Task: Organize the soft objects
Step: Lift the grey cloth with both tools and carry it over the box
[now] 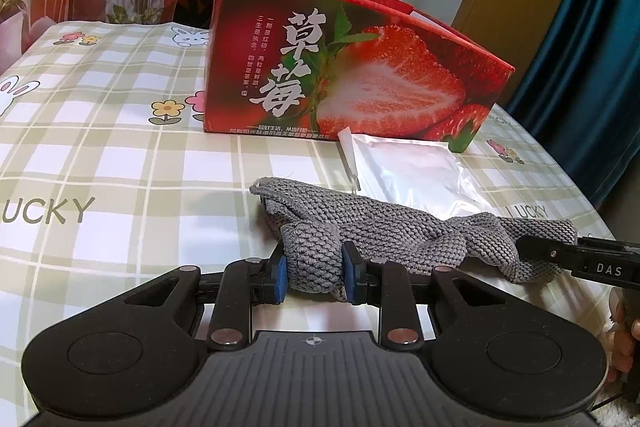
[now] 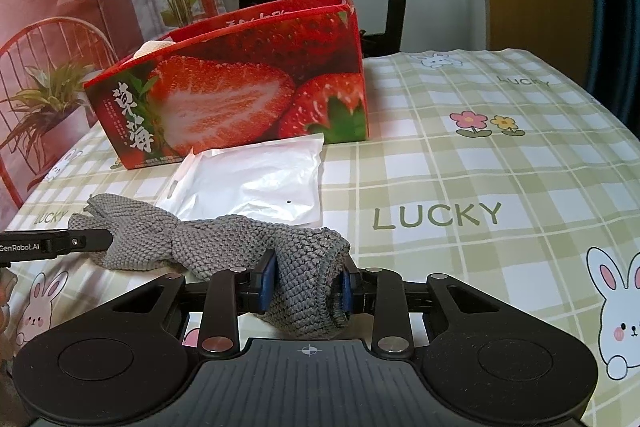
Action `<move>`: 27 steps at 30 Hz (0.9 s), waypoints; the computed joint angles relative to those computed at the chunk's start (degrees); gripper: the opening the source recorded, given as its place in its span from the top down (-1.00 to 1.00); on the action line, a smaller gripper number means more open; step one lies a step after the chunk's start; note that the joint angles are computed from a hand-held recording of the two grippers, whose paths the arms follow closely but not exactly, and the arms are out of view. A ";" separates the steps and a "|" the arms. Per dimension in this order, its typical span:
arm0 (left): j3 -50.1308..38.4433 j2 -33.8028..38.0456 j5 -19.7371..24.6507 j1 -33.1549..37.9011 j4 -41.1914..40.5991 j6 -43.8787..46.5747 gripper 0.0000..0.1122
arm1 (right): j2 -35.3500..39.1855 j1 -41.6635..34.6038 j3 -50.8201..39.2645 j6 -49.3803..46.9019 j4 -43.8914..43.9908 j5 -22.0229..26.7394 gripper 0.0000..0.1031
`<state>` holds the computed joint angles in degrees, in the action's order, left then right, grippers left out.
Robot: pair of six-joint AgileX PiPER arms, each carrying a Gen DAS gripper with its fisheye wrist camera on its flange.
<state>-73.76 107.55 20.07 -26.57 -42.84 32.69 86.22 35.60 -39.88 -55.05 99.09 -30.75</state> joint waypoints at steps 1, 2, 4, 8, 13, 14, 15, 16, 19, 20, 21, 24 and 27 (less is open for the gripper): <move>0.05 -0.01 0.00 0.04 -0.36 0.36 0.50 | 0.03 -0.01 -0.03 0.03 0.02 0.05 0.45; 0.12 -0.04 -0.05 0.03 -0.68 0.70 0.50 | 0.10 -0.19 0.07 0.34 -0.28 0.27 0.45; 0.18 -0.02 -0.09 0.09 -1.26 1.22 0.50 | 0.15 -0.36 0.13 0.65 -0.51 0.52 0.46; 0.58 -0.12 -0.19 0.44 -3.41 2.64 0.53 | 0.43 -0.71 0.21 2.38 -1.99 1.16 0.47; 2.22 -1.78 -0.74 0.71 -7.61 6.64 0.64 | -0.51 0.11 0.26 3.71 -4.01 0.06 0.49; 2.96 -2.50 -1.50 0.74 -10.46 9.65 0.64 | -0.93 0.48 0.27 3.88 -4.46 -0.56 0.50; 3.64 -3.18 -2.12 0.83 -13.67 12.99 0.65 | -1.35 0.72 0.35 4.35 -5.13 -1.07 0.50; 4.22 -3.87 -2.69 0.84 -16.43 15.92 0.65 | -1.79 0.81 0.37 4.66 -5.63 -1.34 0.50; 6.08 -6.04 -4.77 0.61 -24.30 24.28 0.66 | -2.88 1.19 0.07 5.17 -7.35 -2.61 0.50; 6.55 -6.65 -5.27 0.55 -26.87 26.79 0.66 | -3.24 1.38 -0.18 4.86 -7.79 -3.11 0.50; 6.84 -7.20 -5.72 0.51 -28.89 28.80 0.66 | -3.62 1.47 -0.37 4.52 -8.22 -3.52 0.50; 6.88 -8.71 -6.83 0.21 -32.12 31.85 0.66 | -4.47 1.70 -1.53 2.78 -9.25 -4.78 0.50; 5.32 -9.34 -7.90 -0.18 -33.10 33.72 0.66 | -5.42 1.14 -3.14 -0.30 -10.17 -5.61 0.50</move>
